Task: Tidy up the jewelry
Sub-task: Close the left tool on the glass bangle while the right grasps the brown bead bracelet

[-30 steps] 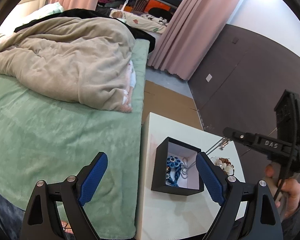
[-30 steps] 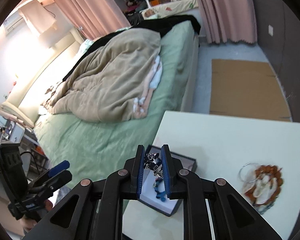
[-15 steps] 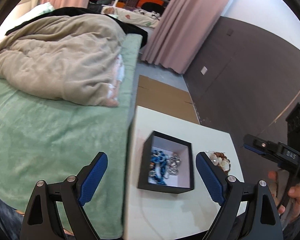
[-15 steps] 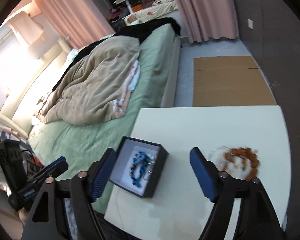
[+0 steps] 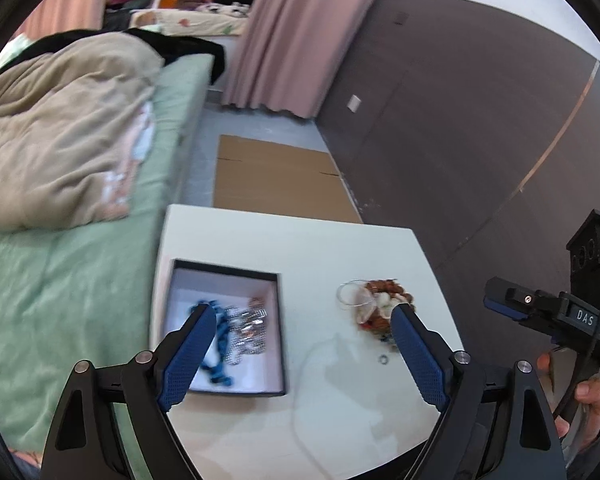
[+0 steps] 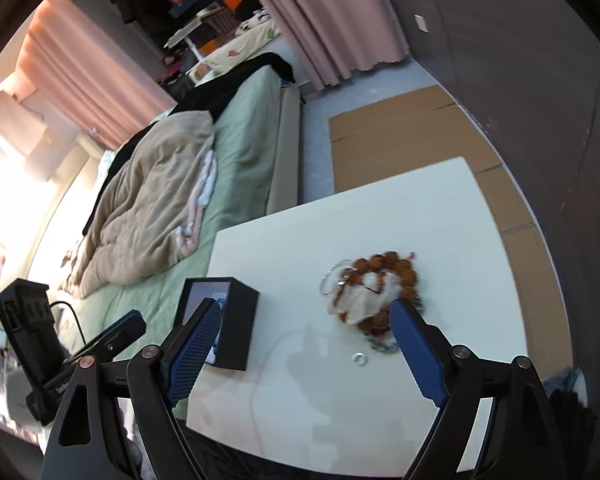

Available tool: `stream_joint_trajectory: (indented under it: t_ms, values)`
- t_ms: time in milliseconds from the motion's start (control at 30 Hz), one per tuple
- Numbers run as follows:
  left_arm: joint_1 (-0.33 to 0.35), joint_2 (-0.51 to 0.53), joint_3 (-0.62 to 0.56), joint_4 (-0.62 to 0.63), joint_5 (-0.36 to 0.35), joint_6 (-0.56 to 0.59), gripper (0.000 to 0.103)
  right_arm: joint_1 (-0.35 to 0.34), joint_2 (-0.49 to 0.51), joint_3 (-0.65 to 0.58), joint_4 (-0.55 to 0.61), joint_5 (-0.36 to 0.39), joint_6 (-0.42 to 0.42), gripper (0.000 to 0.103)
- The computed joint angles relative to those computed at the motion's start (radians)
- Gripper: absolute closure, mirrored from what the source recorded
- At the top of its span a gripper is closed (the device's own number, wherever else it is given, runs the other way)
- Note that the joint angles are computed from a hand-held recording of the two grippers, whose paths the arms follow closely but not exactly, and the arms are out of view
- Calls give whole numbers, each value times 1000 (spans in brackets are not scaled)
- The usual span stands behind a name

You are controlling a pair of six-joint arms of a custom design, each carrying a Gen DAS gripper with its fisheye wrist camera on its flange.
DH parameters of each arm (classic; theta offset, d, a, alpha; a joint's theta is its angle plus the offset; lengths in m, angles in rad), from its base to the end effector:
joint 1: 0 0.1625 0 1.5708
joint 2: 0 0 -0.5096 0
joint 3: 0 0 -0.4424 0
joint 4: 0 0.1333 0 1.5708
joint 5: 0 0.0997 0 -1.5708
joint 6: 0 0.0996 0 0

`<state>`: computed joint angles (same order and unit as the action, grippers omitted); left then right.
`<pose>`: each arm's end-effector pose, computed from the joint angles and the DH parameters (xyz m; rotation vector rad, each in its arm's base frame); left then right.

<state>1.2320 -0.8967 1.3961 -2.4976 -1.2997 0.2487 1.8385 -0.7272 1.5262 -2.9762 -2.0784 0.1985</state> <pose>-0.1273 -0.8426 0.3028 0.7381 2.7287 -0.6299 0.2990 -0.7691 0.1695 -0.1223 -2.6358 0.9581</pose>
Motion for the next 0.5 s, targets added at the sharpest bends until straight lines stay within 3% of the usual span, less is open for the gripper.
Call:
stream_joint_trajectory:
  t_ms: [300,500]
  values:
    - [-26,90,-93,131,9,-37,34,-44,-43,75,-75,33,30,17]
    - [-42,161,-171,236,41,-76,34,-85,-51,101,-120,94,47,19]
